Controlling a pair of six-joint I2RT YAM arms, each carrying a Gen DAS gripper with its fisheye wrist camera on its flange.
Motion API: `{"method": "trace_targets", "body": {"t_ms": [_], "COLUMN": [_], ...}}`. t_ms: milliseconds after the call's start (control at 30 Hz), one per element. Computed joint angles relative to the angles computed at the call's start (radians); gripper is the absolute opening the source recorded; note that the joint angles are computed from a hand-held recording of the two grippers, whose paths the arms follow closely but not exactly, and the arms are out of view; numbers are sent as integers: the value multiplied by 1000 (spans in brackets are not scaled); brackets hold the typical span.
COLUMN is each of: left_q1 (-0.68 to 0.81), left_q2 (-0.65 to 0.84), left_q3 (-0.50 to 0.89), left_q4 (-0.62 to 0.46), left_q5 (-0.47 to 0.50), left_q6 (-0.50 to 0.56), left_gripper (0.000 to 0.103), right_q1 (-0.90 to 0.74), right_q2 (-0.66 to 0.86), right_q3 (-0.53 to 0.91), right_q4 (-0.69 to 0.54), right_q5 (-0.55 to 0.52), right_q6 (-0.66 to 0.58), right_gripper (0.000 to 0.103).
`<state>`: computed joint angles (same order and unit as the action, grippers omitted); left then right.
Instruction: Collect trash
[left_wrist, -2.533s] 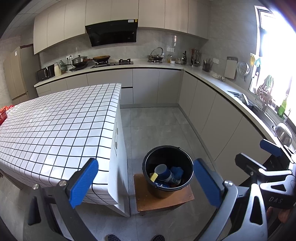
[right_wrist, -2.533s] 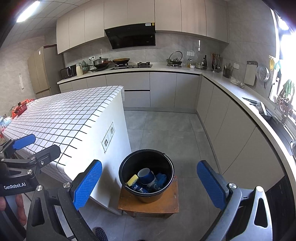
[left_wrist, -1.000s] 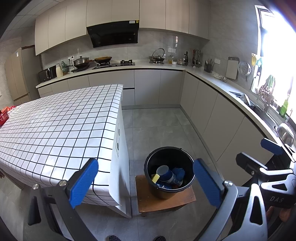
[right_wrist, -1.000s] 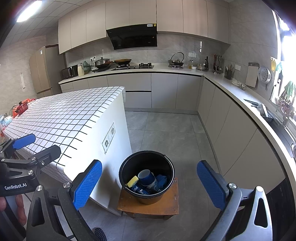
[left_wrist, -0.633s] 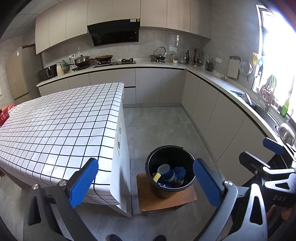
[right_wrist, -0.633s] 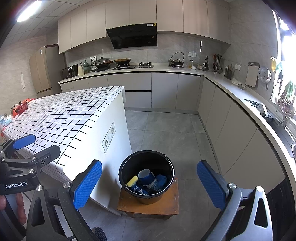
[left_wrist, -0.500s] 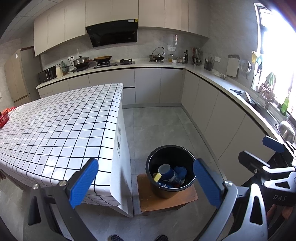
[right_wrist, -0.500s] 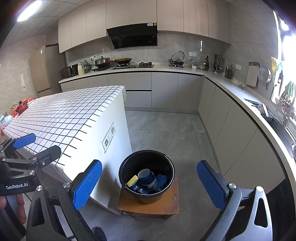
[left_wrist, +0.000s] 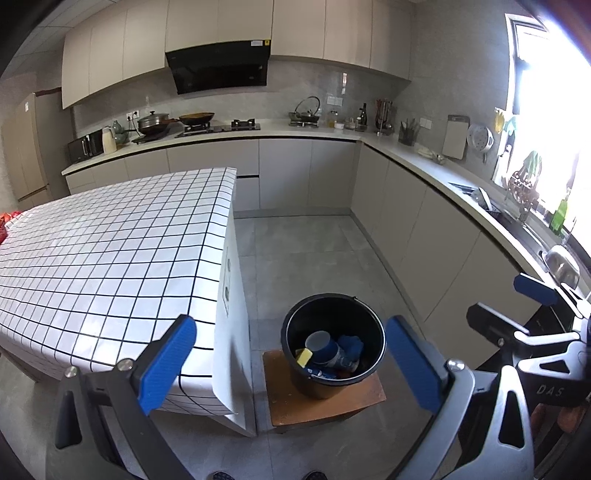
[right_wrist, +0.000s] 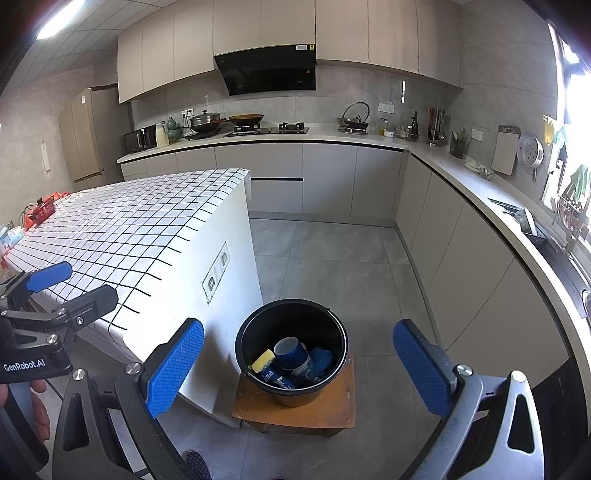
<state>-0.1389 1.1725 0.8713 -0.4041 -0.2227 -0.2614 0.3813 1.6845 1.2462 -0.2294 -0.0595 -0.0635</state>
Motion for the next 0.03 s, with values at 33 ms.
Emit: {"method": "trace_targets", "body": {"t_ms": [33], "left_q1": [0], "left_q2": [1], "left_q3": [0], "left_q4": [1], "left_q5": [-5], "left_q6": [-4], "left_gripper": [103], "right_q1": [0], "right_q2": [3], "right_q3": [3], "right_q4": [-1], "right_q5": [0], "right_q6": [0], "right_gripper": [103]}}
